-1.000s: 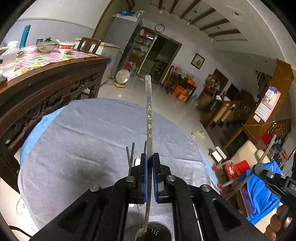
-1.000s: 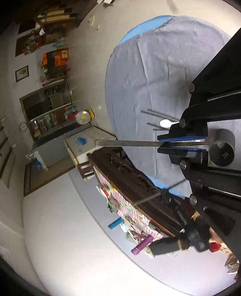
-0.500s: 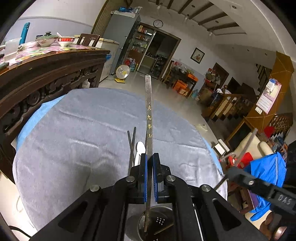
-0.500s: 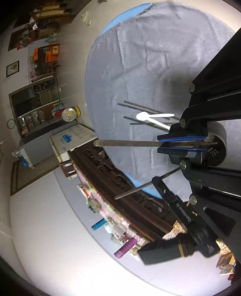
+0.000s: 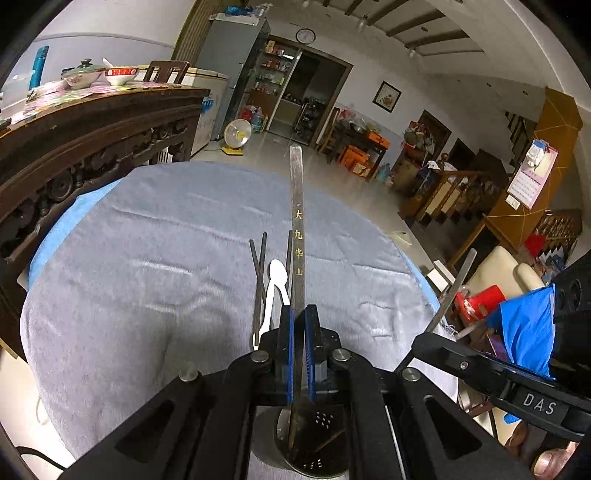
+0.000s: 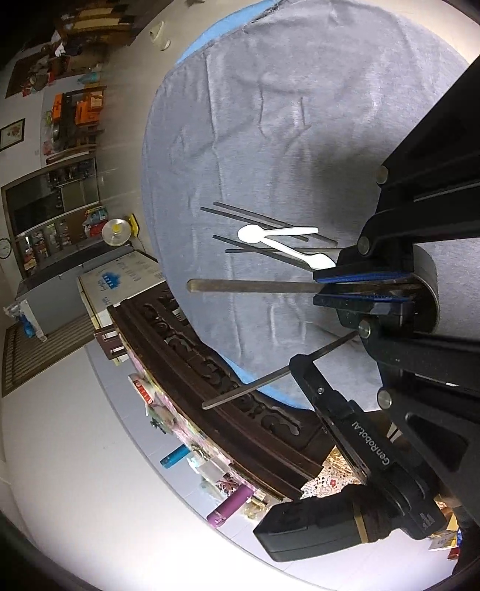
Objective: Organize utensils
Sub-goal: 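Lift both held chopsticks and lower them into the black utensil cup, then open both grippers to release the chopsticks into the cup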
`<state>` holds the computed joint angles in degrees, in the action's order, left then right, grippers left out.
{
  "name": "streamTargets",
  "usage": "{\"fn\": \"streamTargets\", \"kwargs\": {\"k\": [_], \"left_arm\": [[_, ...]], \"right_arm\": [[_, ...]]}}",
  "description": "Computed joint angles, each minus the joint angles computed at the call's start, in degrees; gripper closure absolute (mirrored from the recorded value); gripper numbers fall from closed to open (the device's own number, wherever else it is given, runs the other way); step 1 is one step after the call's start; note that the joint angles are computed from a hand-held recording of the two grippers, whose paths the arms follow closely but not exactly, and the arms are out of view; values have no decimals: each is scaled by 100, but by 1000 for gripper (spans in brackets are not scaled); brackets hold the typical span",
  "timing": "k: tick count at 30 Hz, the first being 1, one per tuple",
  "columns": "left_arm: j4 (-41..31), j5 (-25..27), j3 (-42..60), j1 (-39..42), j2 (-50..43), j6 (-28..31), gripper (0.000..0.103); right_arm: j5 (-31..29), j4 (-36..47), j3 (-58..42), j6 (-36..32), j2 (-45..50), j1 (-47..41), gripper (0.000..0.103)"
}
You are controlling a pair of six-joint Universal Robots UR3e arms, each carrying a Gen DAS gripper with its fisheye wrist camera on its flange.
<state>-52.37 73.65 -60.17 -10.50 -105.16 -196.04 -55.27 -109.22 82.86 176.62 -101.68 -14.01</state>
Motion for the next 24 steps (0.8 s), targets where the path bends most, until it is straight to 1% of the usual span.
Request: {"fn": "streamTargets", "kwargs": {"k": [3, 5, 6, 7, 8, 9, 10, 12, 13, 14, 17, 19, 21, 24], "left_arm": [[-51, 8, -8, -29, 24, 45, 97], [-143, -7, 60, -28, 13, 82, 89], [-156, -12, 50, -26, 32, 81, 81], [-136, -20, 8, -16, 68, 66, 75], [-130, -22, -2, -8, 91, 48, 73], [-152, -21, -11, 1, 125, 40, 66], [-224, -53, 5, 28, 161, 31, 57], [-187, -139, -84, 102, 273, -25, 50], [-147, -160, -131, 127, 340, -49, 50], [-159, -202, -149, 169, 406, -61, 48], [-142, -503, -270, 443, 698, -179, 43], [-71, -619, -331, 660, 868, -303, 37], [79, -656, -434, 868, 1033, -452, 34], [165, -577, -510, 1199, 1175, -744, 29]], "right_arm": [[-3, 111, -129, -29, 95, 48, 95], [-41, 115, -122, -44, 97, 84, 94], [-17, 133, -118, -52, 99, 79, 94], [18, 190, -148, -69, 97, 64, 94], [45, 208, -145, -84, 86, 49, 94], [41, 209, -140, -79, 70, 42, 94], [52, 235, -136, -74, 45, 15, 94], [143, 378, -181, -114, 17, -57, 93], [200, 445, -196, -136, -21, -119, 87], [252, 466, -168, -145, -86, -183, 77], [697, 525, 8, -177, -463, -639, 61], [1058, 623, 156, -232, -773, -1076, 56], [1326, 806, 230, -319, -1030, -1534, 53], [1428, 1158, 209, -525, -1154, -2026, 46]]}}
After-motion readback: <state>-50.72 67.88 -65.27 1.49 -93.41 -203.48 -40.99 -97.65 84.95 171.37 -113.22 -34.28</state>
